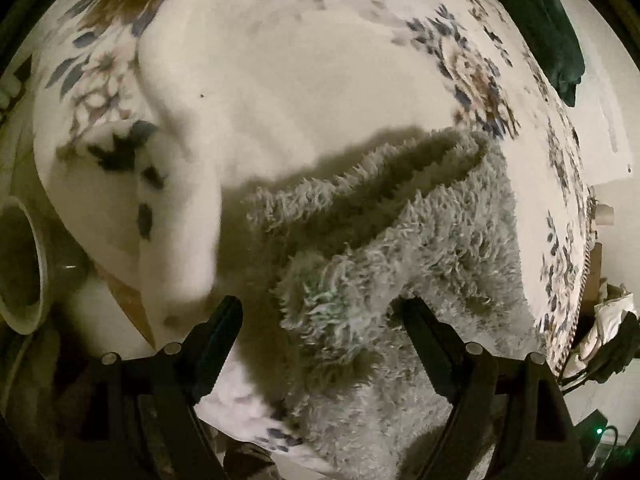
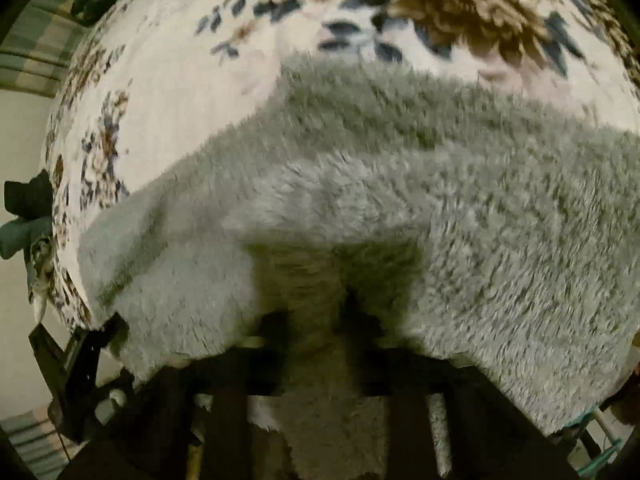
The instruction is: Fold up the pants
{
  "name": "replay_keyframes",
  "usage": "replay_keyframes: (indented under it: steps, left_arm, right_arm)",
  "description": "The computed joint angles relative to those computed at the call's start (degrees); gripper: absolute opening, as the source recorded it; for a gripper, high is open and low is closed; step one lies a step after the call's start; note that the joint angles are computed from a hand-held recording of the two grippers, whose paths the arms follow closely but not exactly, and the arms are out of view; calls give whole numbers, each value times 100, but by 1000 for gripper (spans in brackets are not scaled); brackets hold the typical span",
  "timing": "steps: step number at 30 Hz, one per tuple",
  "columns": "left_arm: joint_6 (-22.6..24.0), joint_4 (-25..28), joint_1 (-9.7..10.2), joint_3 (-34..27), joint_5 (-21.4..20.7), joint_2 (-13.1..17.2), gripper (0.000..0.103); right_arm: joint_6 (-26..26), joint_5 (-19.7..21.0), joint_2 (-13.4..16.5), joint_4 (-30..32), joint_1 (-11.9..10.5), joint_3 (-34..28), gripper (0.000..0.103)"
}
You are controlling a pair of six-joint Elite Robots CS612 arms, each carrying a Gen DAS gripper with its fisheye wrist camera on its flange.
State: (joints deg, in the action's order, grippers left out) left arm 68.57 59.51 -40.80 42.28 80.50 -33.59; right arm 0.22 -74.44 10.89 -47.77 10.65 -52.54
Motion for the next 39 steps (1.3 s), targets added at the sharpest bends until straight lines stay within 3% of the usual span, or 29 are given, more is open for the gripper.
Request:
replay_keyframes:
  steps: [3, 10, 11, 13, 15, 17, 21, 25, 28, 30, 38, 39]
  left_arm:
    - [49, -25, 0, -12, 29, 5, 82]
    - [5, -207, 30, 72, 104, 14, 82]
    - [1, -260, 33, 100, 105, 6, 82]
    - [-12, -487, 56, 216, 123, -30, 82]
    - [-104, -737, 69, 392, 98, -97, 82]
    - [-234, -943, 79, 554, 28, -167, 82]
    - [-723, -1448, -106, 1071, -462, -521, 80]
    - [-1066, -2337, -308, 1755, -942, -840, 82]
    - [-1395, -2762, -377, 2028, -1330, -919, 82]
    - [-1255, -2724, -361, 1979, -1559, -891, 82]
    - [-301, -2076, -95, 1349, -1274, -566, 81]
    - [-170, -2004, -109, 1297, -1353, -559, 57]
  right_arm:
    - [-79, 44, -67, -249, 21, 49, 8]
    - [-44, 146, -345, -318, 84, 621, 12]
    - [29, 159, -337, -281, 69, 645, 16]
    - [-6, 312, -334, -155, 35, 708, 41]
    - [-53, 482, -261, -82, -10, 573, 49]
    - [-113, 521, -213, -43, -11, 489, 49]
    - [-207, 467, -203, 71, -29, 436, 49]
    - [-283, 467, -195, 157, -45, 426, 49]
    - [-312, 450, -207, 160, -42, 450, 49]
    - [-353, 435, -218, 144, -32, 481, 49]
    - [-435, 301, -182, 74, -15, 468, 49]
    - [-422, 227, -165, 46, -16, 426, 49]
